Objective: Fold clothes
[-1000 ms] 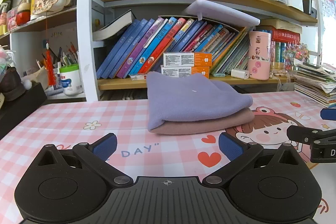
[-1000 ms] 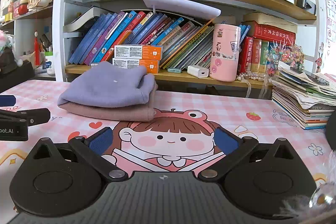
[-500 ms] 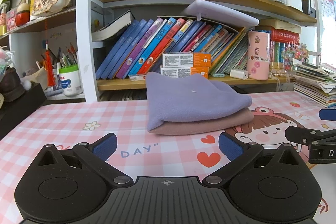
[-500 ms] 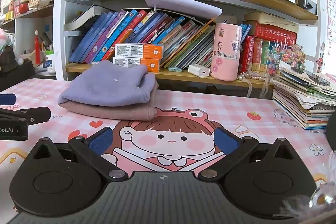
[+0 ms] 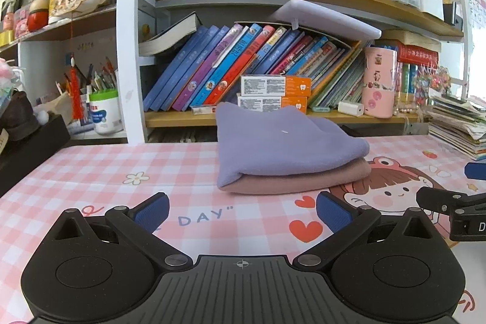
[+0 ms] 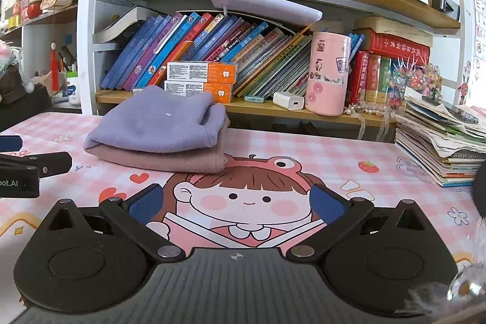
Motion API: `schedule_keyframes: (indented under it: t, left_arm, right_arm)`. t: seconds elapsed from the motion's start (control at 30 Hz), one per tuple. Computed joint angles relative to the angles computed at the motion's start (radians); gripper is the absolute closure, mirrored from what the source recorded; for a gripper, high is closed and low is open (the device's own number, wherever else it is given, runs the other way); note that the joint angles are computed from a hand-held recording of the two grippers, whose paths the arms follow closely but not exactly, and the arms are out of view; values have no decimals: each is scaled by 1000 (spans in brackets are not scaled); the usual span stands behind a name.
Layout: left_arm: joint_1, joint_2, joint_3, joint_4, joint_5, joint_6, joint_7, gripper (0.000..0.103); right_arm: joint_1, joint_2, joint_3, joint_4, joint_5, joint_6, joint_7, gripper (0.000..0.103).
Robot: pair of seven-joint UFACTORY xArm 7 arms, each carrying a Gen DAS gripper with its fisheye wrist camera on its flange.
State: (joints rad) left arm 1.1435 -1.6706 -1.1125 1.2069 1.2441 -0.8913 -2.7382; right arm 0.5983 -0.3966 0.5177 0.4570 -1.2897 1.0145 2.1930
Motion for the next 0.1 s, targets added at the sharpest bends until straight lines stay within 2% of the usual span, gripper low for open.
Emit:
schedule_keyframes:
  t: [0.1]
  left_arm:
    - [1, 0, 1, 3, 3, -1, -5, 0]
  right_arm:
    - [1, 0, -1, 1, 1, -1, -2, 0]
